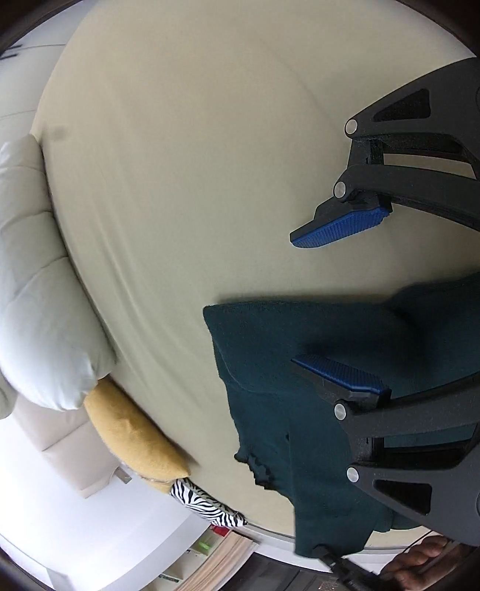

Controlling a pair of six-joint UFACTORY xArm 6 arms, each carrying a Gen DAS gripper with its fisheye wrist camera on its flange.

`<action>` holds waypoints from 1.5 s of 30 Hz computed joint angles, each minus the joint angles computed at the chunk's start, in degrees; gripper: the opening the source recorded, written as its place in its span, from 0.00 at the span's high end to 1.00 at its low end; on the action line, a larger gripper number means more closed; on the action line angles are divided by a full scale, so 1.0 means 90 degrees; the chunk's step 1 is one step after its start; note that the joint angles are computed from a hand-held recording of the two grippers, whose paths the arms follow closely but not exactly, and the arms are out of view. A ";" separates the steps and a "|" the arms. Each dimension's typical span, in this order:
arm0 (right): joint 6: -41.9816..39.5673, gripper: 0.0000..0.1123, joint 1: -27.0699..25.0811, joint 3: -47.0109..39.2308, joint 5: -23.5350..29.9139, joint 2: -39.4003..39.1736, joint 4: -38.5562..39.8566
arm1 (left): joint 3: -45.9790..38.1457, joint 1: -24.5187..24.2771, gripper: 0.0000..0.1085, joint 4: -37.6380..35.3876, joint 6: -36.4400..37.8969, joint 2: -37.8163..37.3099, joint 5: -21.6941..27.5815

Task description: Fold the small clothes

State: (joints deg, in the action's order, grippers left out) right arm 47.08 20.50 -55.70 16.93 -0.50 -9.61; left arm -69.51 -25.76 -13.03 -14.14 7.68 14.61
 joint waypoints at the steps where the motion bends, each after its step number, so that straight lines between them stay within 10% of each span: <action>1: 0.0029 0.48 -0.0009 -0.0151 0.0002 0.0170 -0.0019 | 0.0080 0.0041 0.93 -0.0247 0.0112 0.0041 0.0040; 5: -0.0053 0.48 -0.0073 -0.0588 -0.0025 0.0600 0.0137 | 0.0313 0.0102 0.92 -0.1004 0.0468 0.0176 0.0032; 10: -0.0823 0.95 0.0008 -0.1695 0.0880 0.1359 0.0194 | 0.0416 0.0102 0.92 -0.1771 0.1052 0.0205 -0.0034; 18: 0.0385 0.95 0.0050 -0.1904 0.0794 0.1212 -0.1498 | 0.0465 0.0019 0.92 -0.1332 0.0907 0.0144 -0.0432; 28: -0.0574 0.88 -0.0199 -0.1078 0.0479 0.0780 0.0341 | 0.0468 0.0064 0.91 -0.2671 0.1800 0.0297 -0.0116; 32: -0.0794 0.62 -0.0079 -0.0426 0.0322 0.0084 0.0830 | 0.0445 0.0078 0.90 -0.2812 0.1870 0.0311 -0.0057; 36: -0.1350 0.57 0.0248 -0.0322 0.0713 -0.0016 0.1359 | 0.0399 0.0106 0.89 -0.2594 0.1672 0.0319 0.0063; 45: -0.0734 0.96 0.0326 -0.0306 0.1153 -0.0080 0.0093 | 0.0337 0.0165 0.89 -0.2618 0.1851 0.0296 0.0274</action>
State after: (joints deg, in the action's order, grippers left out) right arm 40.48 23.44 -58.45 27.30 -1.22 -8.78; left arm -66.48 -24.27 -36.60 2.52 10.34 17.08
